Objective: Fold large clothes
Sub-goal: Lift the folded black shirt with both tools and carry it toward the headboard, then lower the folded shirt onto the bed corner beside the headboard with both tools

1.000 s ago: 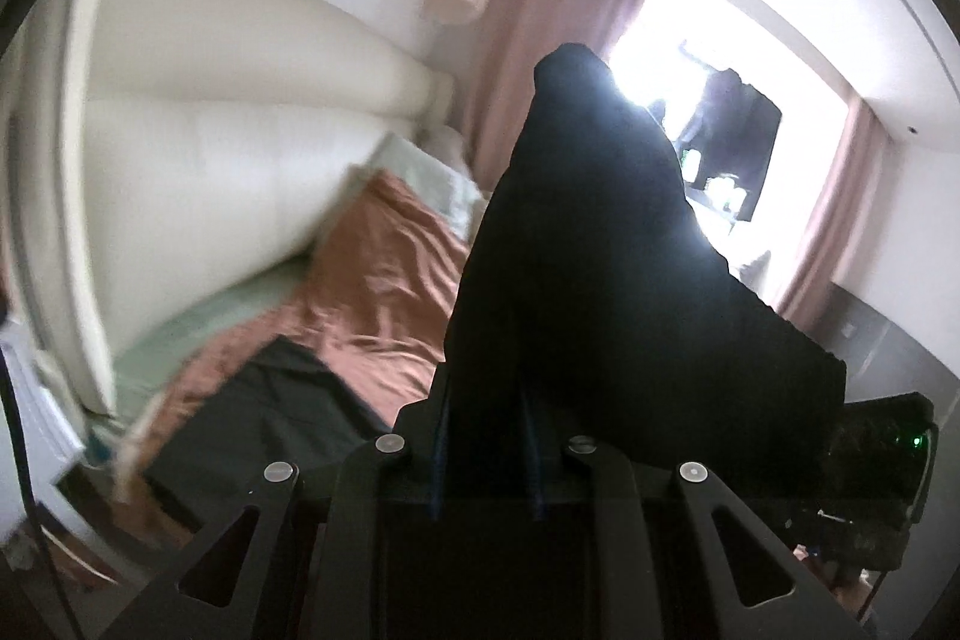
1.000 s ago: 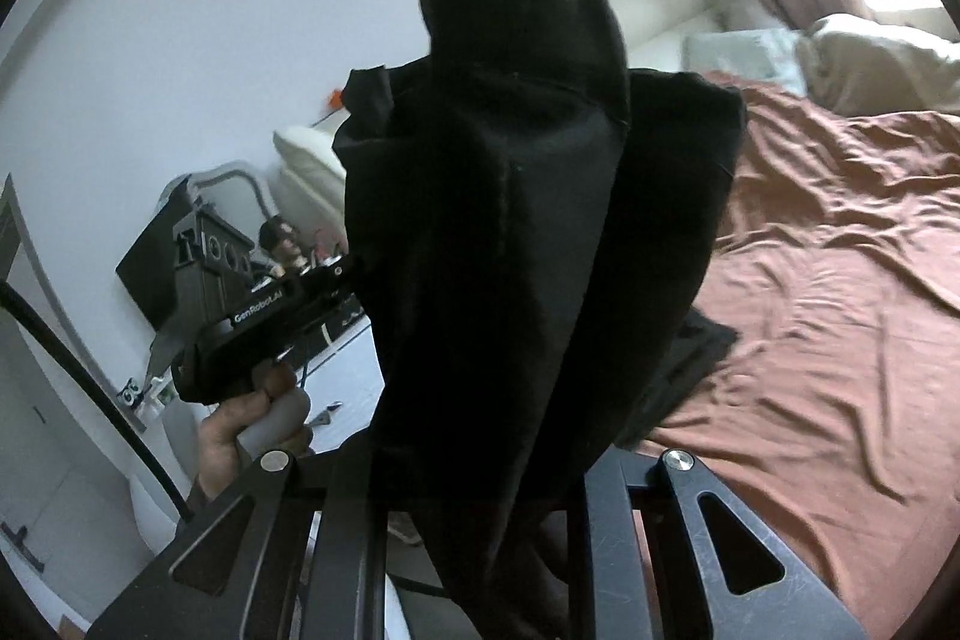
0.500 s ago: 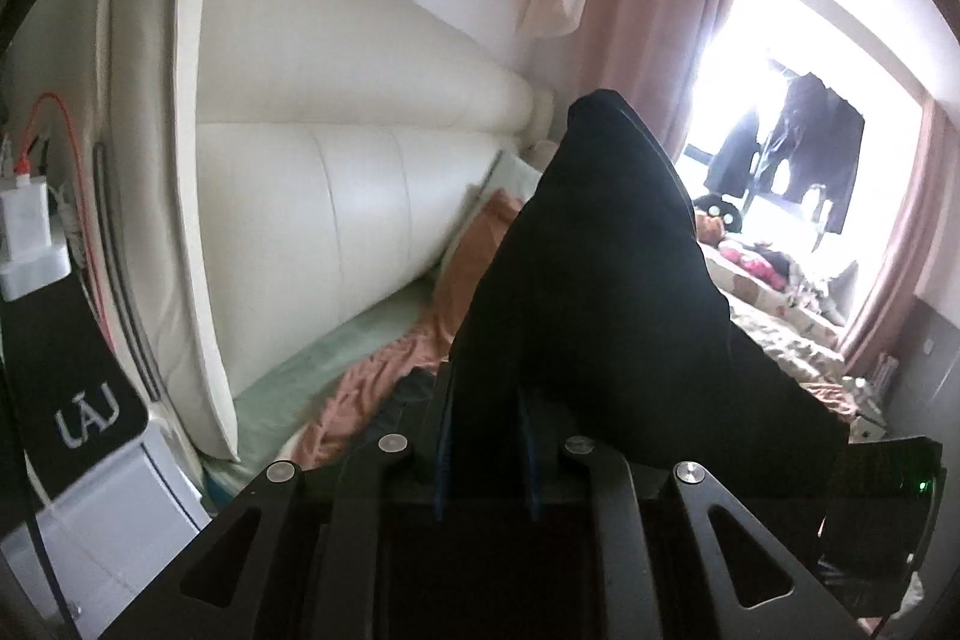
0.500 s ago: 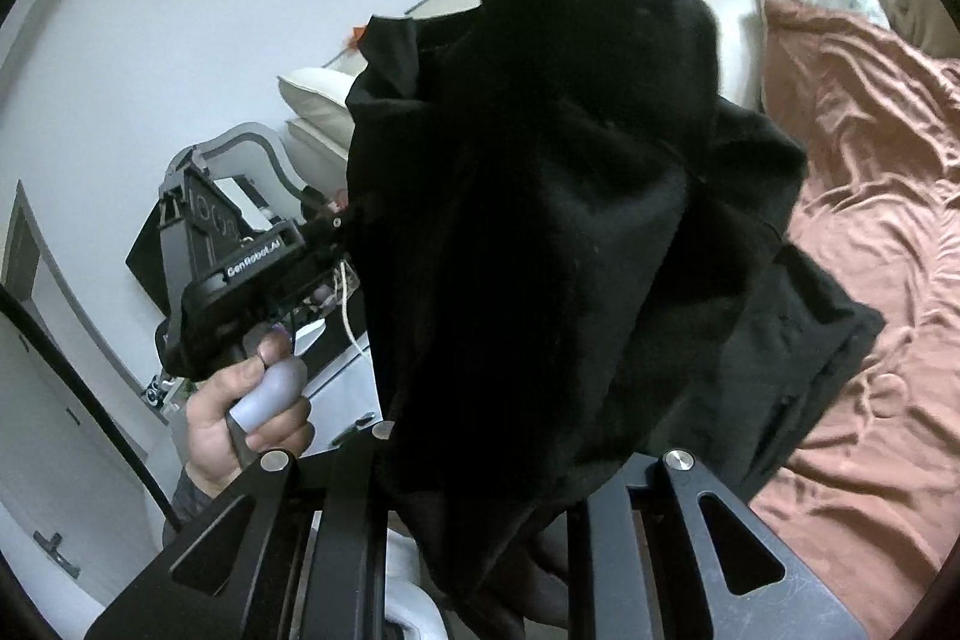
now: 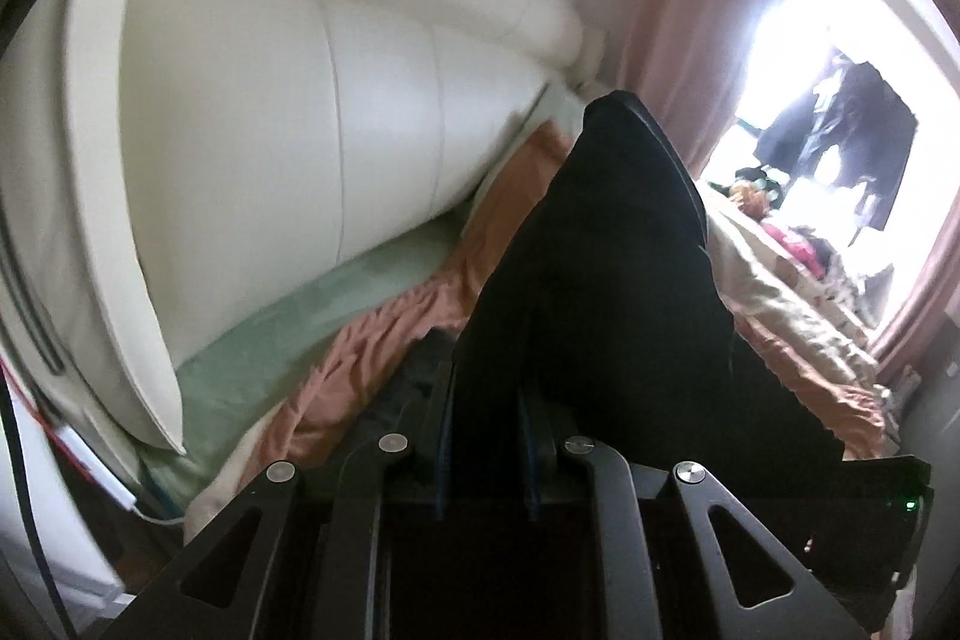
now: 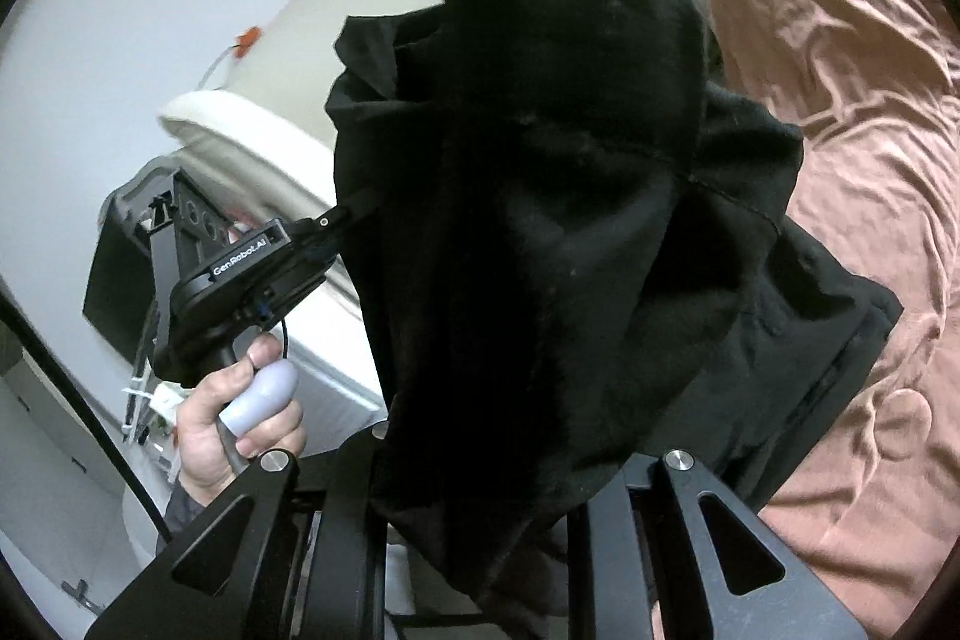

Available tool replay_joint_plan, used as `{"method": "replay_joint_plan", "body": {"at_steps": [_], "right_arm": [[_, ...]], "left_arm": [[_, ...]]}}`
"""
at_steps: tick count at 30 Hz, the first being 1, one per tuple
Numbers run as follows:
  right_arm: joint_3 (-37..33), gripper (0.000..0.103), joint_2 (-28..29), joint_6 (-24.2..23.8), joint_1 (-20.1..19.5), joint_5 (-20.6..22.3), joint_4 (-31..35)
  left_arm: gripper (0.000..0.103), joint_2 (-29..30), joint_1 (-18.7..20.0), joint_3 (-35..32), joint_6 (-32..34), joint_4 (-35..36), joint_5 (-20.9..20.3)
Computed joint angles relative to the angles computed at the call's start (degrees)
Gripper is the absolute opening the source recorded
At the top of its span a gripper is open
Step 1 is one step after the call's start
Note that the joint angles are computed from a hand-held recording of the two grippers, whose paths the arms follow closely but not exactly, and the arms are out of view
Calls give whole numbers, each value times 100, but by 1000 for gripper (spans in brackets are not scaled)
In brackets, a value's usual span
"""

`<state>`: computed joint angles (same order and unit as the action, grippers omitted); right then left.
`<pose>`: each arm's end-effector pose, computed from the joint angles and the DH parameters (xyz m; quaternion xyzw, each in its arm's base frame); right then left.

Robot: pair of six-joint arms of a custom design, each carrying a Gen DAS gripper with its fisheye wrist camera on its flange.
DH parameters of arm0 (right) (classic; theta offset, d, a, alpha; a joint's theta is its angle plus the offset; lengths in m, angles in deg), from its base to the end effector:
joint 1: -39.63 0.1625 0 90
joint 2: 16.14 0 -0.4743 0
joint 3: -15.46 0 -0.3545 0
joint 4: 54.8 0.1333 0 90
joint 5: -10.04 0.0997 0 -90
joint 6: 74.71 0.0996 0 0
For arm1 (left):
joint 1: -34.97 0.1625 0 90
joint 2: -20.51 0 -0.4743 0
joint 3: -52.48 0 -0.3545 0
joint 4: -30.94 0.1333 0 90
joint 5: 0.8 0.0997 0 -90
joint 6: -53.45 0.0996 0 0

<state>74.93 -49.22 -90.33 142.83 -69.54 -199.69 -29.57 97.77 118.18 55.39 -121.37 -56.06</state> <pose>0.3413 -0.7923 0.2253 -0.2619 0.9293 -0.2469 0.0828 -0.1846 -0.7750 0.4472 0.1059 0.8778 -0.4290 0.1848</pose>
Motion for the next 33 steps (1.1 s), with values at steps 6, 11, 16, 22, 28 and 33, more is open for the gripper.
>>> {"method": "replay_joint_plan", "body": {"at_steps": [6, 11, 16, 22, 28, 33], "right_arm": [[-1241, 14, 641, 41, -146, -183, 825], [-2664, 17, 1461, 474, -239, -637, 1481], [-2921, 35, 1648, 1427, -555, -350, 1840], [-2013, 64, 1228, 1299, -593, -99, 1431], [-1417, 64, 1029, 1020, -411, -109, 1112], [-1538, 63, 1166, 842, -344, -404, 1307]], "left_arm": [[19, 534, 289, -524, -11, 202, 249], [23, 512, 439, -365, -491, 178, 191], [51, 34, 335, 913, -528, -568, 691], [85, -595, 28, 2627, -990, -1535, 1214], [88, -910, 85, 3314, -1731, -1679, 1139], [88, -982, 324, 3471, -2465, -1424, 492]]}}
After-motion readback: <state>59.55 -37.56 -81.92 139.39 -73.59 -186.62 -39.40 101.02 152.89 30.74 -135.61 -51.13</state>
